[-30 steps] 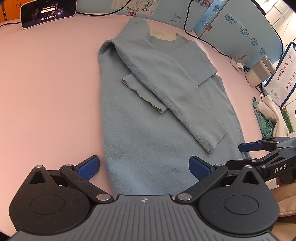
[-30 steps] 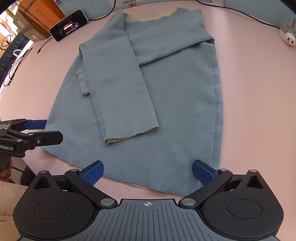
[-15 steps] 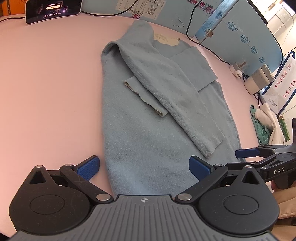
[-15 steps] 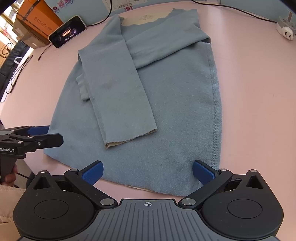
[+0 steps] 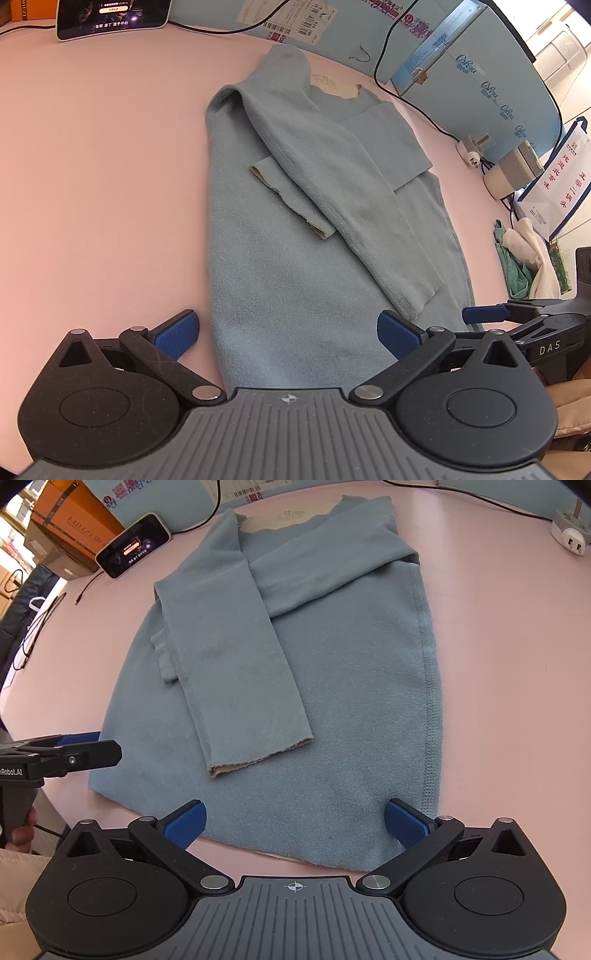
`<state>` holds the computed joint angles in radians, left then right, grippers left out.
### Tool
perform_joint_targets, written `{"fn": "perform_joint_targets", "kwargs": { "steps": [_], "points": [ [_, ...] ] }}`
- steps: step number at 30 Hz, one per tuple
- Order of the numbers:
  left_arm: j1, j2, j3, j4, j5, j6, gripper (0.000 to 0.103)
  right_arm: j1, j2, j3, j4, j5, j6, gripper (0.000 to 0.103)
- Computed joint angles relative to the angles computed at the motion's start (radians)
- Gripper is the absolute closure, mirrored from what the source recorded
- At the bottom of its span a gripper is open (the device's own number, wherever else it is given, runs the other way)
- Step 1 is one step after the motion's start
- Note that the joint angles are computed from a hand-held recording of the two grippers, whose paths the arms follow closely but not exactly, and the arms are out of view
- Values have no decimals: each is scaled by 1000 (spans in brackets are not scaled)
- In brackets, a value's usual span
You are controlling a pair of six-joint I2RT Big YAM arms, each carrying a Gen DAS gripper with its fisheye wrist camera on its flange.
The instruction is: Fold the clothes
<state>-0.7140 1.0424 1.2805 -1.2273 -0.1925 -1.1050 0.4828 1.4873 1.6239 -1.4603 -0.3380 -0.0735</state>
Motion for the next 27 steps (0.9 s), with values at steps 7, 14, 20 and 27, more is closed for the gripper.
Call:
{"fn": "perform_joint_targets", "kwargs": {
  "steps": [7, 14, 20, 27],
  "points": [
    [-3, 2, 1, -2, -6, -3, 0, -7, 0, -1, 1, -14, -3, 0],
    [-14, 24, 22, -31, -24, -6, 0, -18, -1, -5, 5, -38, -15, 0],
    [-20, 48, 47, -66, -35, -10, 0, -44, 3, -5, -1, -96, -34, 0],
    [-9, 42, 42, -58, -27, -66, 0, -84, 6, -12, -7, -187, -55, 0]
  ]
}}
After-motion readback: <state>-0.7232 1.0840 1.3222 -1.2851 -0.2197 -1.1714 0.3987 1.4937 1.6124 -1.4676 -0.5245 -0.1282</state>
